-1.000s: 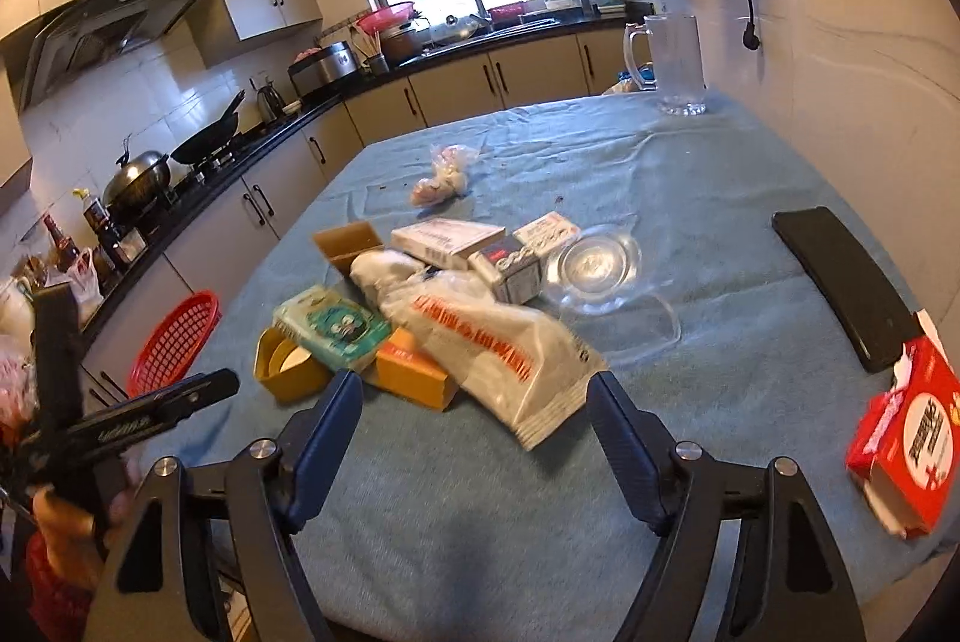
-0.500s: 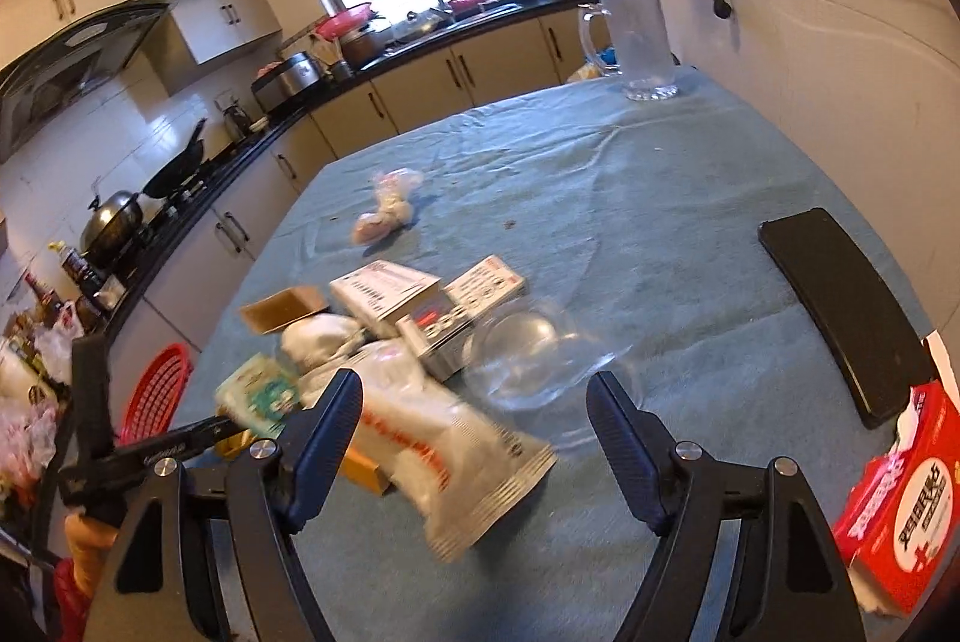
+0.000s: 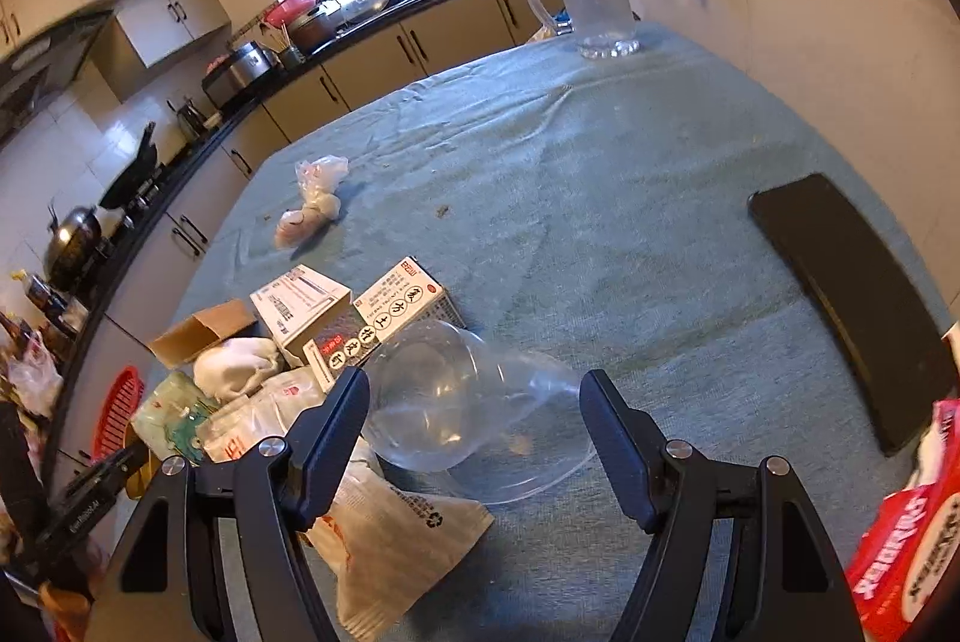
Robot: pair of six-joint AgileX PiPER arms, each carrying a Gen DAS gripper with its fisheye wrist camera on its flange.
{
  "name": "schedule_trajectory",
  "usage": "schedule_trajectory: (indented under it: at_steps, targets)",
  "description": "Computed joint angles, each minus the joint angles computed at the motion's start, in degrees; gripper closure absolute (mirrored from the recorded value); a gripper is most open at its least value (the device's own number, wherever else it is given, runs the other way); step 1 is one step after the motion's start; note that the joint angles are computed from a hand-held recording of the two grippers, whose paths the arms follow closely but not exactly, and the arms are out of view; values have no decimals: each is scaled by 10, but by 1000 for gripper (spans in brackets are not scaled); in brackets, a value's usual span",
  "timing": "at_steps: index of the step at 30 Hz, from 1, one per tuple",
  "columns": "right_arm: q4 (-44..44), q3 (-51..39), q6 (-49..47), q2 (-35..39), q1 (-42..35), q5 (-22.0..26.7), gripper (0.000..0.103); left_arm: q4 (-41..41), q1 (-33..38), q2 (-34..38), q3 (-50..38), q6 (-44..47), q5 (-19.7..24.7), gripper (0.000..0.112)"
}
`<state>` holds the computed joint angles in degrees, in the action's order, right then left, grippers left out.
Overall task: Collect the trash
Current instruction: 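Grasp the yellow tray with the left tool while the right tool grasps the clear cup, then carry the yellow tray and clear cup to the red basket with both tools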
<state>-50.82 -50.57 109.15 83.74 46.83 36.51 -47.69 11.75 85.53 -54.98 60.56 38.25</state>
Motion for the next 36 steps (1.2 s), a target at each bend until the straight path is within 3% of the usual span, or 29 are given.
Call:
schedule_trajectory:
  at_steps: [1,2,6,13,16,18,20,27,36]
  targets:
    - [-11,3,8,-3,3,0,33,-3,1,-4,2,3,-1,99]
    - [-18,6,16,-5,2,-7,49,-5,2,-5,2,4,-1,99]
    - [-37,13,39,-15,6,-14,68,-27,12,-11,-1,20,9,99]
    - [-28,0,12,-14,14,-4,77,-34,16,-19,-4,23,14,99]
    - [0,-2,-1,-19,5,-8,73,-37,14,-25,-2,26,12,99]
    - [15,10,7,-27,-14,-30,40,-39,12,-28,1,30,10,99]
    - [25,21,24,-39,-29,-41,28,-41,11,-31,4,33,9,99]
    - [83,-30,-26,-6,-29,9,26,-53,13,-36,9,46,9,99]
    - [86,-181,-81,124,26,192,25,-87,17,-62,34,82,-2,99]
